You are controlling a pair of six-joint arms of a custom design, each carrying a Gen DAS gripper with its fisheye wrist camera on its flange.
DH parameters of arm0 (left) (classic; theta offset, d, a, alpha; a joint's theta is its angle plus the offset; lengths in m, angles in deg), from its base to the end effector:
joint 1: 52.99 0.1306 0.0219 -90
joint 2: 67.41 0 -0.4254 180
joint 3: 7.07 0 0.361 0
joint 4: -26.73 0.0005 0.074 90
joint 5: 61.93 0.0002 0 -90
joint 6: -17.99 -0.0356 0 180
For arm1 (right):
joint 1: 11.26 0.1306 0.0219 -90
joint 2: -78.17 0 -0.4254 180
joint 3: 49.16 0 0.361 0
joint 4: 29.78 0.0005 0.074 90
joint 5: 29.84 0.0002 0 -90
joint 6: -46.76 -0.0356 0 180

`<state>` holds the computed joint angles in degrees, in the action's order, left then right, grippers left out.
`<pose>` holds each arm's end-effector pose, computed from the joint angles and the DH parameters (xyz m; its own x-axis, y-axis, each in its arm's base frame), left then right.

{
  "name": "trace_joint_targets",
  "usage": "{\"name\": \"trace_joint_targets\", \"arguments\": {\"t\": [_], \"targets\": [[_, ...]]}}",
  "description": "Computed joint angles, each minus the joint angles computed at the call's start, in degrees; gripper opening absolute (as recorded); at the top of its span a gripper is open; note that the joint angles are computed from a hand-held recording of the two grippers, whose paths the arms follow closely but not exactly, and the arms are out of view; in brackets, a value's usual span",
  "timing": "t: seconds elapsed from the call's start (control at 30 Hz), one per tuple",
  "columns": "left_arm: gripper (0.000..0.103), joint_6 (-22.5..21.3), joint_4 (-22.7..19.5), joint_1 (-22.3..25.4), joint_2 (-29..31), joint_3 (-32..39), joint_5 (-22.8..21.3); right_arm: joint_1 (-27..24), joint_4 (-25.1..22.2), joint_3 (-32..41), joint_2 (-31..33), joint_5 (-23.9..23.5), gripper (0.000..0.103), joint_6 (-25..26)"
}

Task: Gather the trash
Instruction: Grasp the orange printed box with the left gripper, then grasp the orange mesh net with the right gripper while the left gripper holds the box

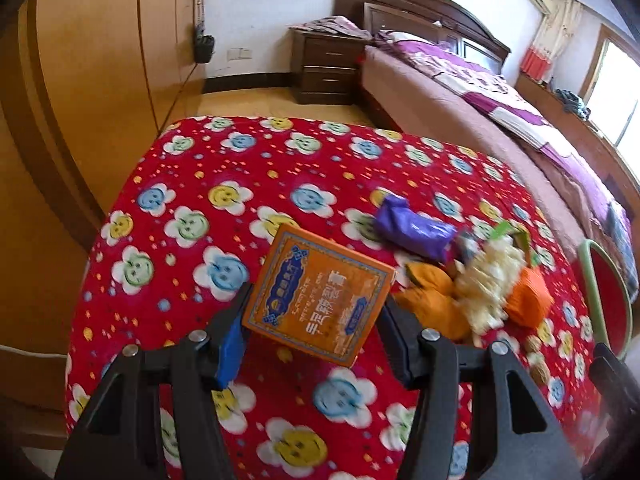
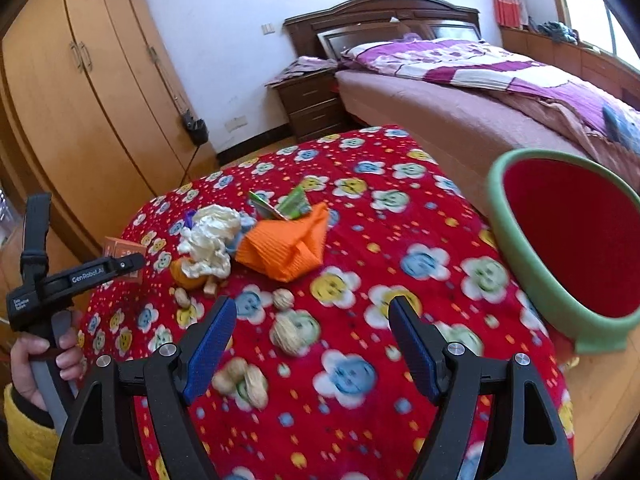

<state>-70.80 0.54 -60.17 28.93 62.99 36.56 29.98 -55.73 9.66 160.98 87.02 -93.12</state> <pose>0.4546 -0.0631 0.3068 -0.7911 0.0786 -0.6066 0.1962 0.9719 -0.1299 0.2864 0.2291 0.3248 -0.6534 0.3344 -0.6792 0.2020 0.9416 0.2693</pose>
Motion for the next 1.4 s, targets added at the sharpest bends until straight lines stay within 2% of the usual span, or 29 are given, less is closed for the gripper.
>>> {"name": "trace_joint_targets", "arguments": {"t": [0.27,0.4,0.67,0.77,0.83,0.87,1.03,1.13,1.4], "targets": [[0.059,1.27,0.48,-0.01,4.35,2.23,-1.29,-3.88,1.41,4.64,6.95,-4.36,0.079,2.42],[0.059,1.58,2.18,-0.2,5.39,1.73,-1.51,-5.14,0.89,6.3,9.63,-5.02,0.079,3.22],[0.058,1.65,2.96,0.1,5.8,1.62,-0.41,-6.7,1.0,6.73,11.88,-5.99,0.078,2.6],[0.058,1.49,3.09,0.22,5.89,1.59,0.03,-6.22,0.46,6.86,11.98,-4.57,0.066,2.28],[0.058,1.43,2.86,0.25,5.94,1.75,0.48,-6.08,-0.13,6.87,11.95,-3.97,0.049,1.89],[0.058,1.43,2.77,0.24,5.86,1.7,0.71,-6.02,-0.62,6.85,11.87,-3.57,0.044,1.68],[0.058,0.75,1.82,-0.31,4.69,1.31,1.53,-6.55,0.87,5.13,10.29,-5.96,0.016,1.31],[0.058,0.36,1.64,-0.7,3.34,0.65,2.1,-6.3,1.77,4.14,8.96,-5.86,0.012,1.58],[0.058,0.51,1.14,-1.55,-1.56,-1.97,5.43,-3.84,2.71,1.33,3.88,-2.7,0.009,1.24]]}}
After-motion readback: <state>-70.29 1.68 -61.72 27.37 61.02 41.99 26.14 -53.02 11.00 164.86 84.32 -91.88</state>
